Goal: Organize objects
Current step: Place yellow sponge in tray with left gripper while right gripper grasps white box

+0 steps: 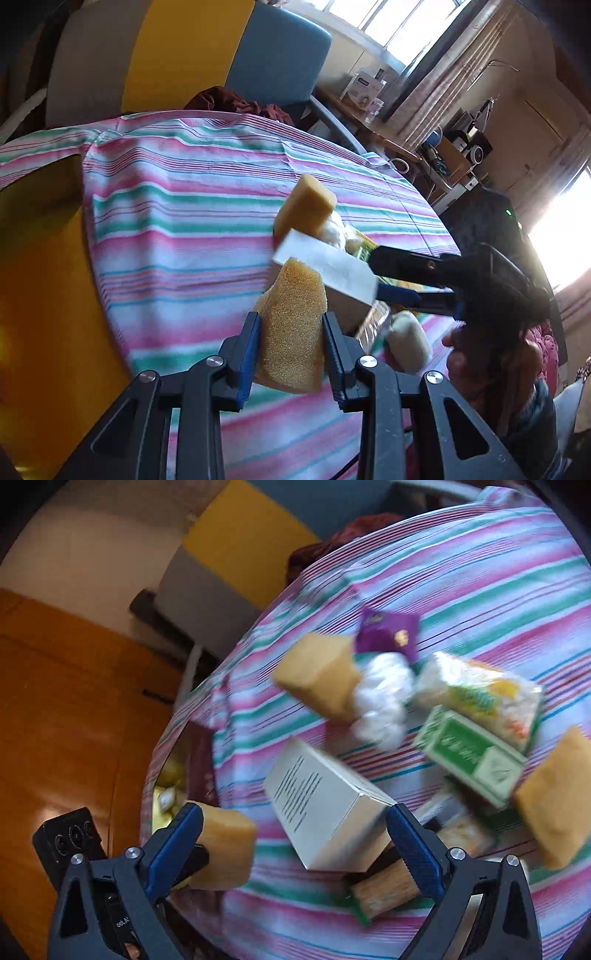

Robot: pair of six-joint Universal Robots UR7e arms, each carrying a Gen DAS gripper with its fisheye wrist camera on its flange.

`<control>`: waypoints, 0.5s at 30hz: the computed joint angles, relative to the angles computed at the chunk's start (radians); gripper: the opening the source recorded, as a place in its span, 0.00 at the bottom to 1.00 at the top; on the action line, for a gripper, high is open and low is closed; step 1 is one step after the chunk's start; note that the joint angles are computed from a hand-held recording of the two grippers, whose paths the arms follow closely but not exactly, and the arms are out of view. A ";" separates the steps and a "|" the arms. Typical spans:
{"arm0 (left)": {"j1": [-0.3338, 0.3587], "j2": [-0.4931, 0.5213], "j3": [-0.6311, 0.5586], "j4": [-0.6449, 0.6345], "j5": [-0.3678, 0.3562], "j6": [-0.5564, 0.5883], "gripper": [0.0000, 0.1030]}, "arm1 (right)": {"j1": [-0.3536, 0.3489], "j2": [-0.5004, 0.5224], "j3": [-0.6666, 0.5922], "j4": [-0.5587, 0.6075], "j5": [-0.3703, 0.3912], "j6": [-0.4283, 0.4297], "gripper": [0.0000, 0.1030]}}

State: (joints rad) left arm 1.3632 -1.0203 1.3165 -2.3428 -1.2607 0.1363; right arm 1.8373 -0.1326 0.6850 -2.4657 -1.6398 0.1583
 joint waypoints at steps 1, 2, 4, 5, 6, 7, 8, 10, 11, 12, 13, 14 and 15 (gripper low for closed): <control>-0.001 -0.014 0.017 -0.006 -0.002 -0.003 0.32 | 0.002 0.003 -0.008 0.021 0.017 -0.018 0.98; 0.000 -0.025 0.031 -0.009 -0.005 -0.006 0.32 | 0.003 0.006 -0.013 0.034 0.028 -0.028 0.98; -0.002 -0.051 0.064 -0.030 -0.008 0.000 0.32 | 0.011 0.006 -0.011 0.033 0.004 -0.049 0.97; -0.006 -0.056 0.071 -0.038 -0.003 0.001 0.32 | 0.016 0.006 -0.010 0.027 -0.021 -0.057 0.96; -0.007 -0.062 0.079 -0.043 -0.005 0.004 0.32 | 0.021 0.006 -0.004 0.014 -0.049 -0.061 0.94; -0.007 -0.072 0.087 -0.047 -0.012 0.001 0.32 | 0.025 0.003 0.004 -0.005 -0.074 -0.063 0.91; -0.007 -0.081 0.095 -0.052 -0.016 -0.002 0.32 | 0.029 -0.001 0.017 -0.029 -0.101 -0.065 0.90; -0.008 -0.095 0.109 -0.062 -0.016 -0.002 0.32 | 0.036 -0.006 0.031 -0.070 -0.146 -0.070 0.86; -0.008 -0.102 0.114 -0.065 -0.016 -0.002 0.32 | 0.039 -0.009 0.040 -0.091 -0.166 -0.077 0.85; -0.008 -0.110 0.120 -0.069 -0.013 0.001 0.32 | 0.042 -0.008 0.040 -0.109 -0.185 -0.085 0.85; -0.009 -0.116 0.125 -0.077 -0.009 0.002 0.32 | 0.047 0.005 0.020 -0.113 -0.216 -0.097 0.85; -0.007 -0.124 0.131 -0.085 -0.009 0.001 0.32 | 0.056 0.017 0.003 -0.116 -0.254 -0.115 0.85; -0.003 -0.130 0.133 -0.086 -0.013 -0.004 0.32 | 0.066 0.035 -0.025 -0.106 -0.291 -0.140 0.85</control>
